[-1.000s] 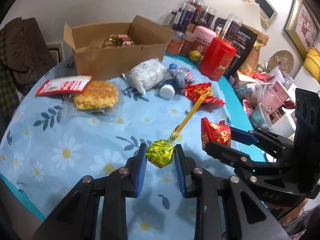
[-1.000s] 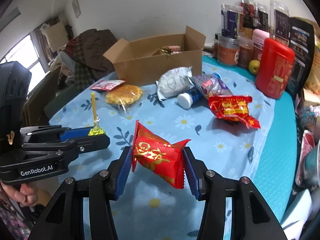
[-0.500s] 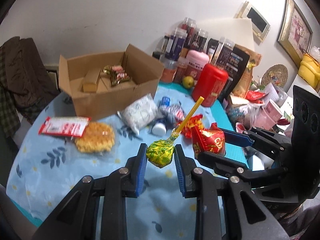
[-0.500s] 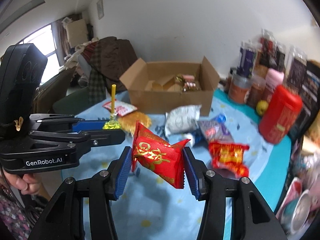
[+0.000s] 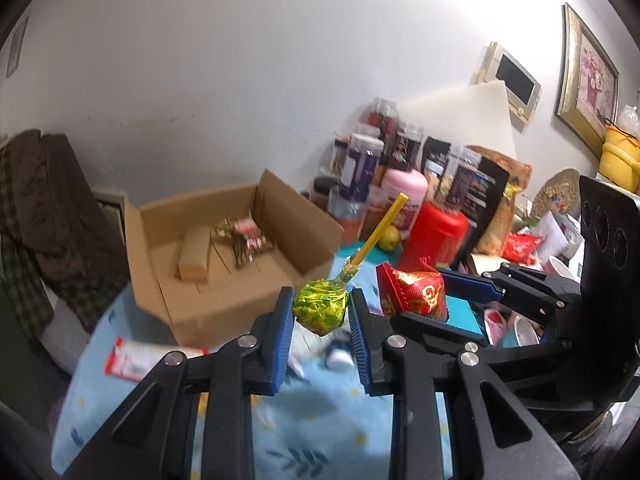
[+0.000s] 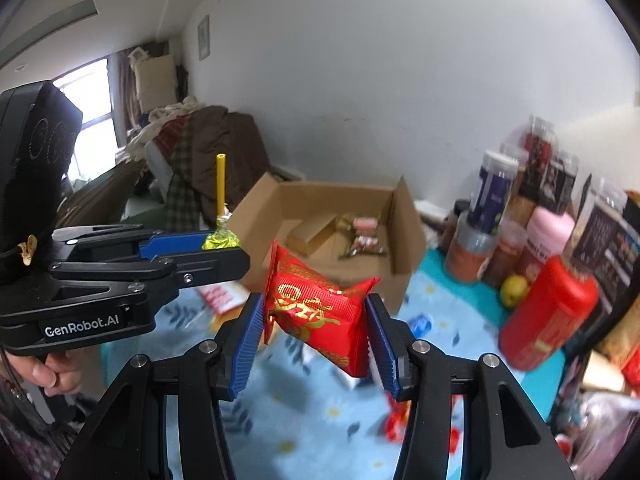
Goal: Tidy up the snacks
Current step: 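Lift the lollipop and red packet and carry both toward the cardboard box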
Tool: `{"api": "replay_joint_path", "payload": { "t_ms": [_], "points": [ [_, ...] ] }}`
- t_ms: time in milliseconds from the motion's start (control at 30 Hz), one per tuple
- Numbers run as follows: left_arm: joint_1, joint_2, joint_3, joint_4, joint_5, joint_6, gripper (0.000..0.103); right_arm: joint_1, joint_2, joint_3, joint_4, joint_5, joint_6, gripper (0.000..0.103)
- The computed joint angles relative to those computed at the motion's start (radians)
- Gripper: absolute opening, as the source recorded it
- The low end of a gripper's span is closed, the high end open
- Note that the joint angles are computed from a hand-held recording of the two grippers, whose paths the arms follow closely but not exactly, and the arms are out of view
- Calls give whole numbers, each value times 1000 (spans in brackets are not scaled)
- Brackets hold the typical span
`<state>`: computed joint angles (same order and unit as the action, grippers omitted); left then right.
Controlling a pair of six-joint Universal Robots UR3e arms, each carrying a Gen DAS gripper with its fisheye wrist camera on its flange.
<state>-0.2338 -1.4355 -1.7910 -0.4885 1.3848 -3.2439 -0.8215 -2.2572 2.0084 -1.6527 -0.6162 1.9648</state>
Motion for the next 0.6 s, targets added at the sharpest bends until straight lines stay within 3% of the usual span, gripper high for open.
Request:
{"api": "replay_joint_path", "payload": {
  "t_ms": [133, 300, 600],
  "points": [
    [41, -75, 84, 3, -15, 24, 27, 141, 159, -2, -400, -54, 252, 50],
    [85, -178, 201, 10, -14, 33, 27, 299, 384, -90, -748, -148, 465, 50],
    [139, -385, 474, -36, 20, 62, 27, 491, 742, -373, -948, -294, 636, 50]
  ]
}}
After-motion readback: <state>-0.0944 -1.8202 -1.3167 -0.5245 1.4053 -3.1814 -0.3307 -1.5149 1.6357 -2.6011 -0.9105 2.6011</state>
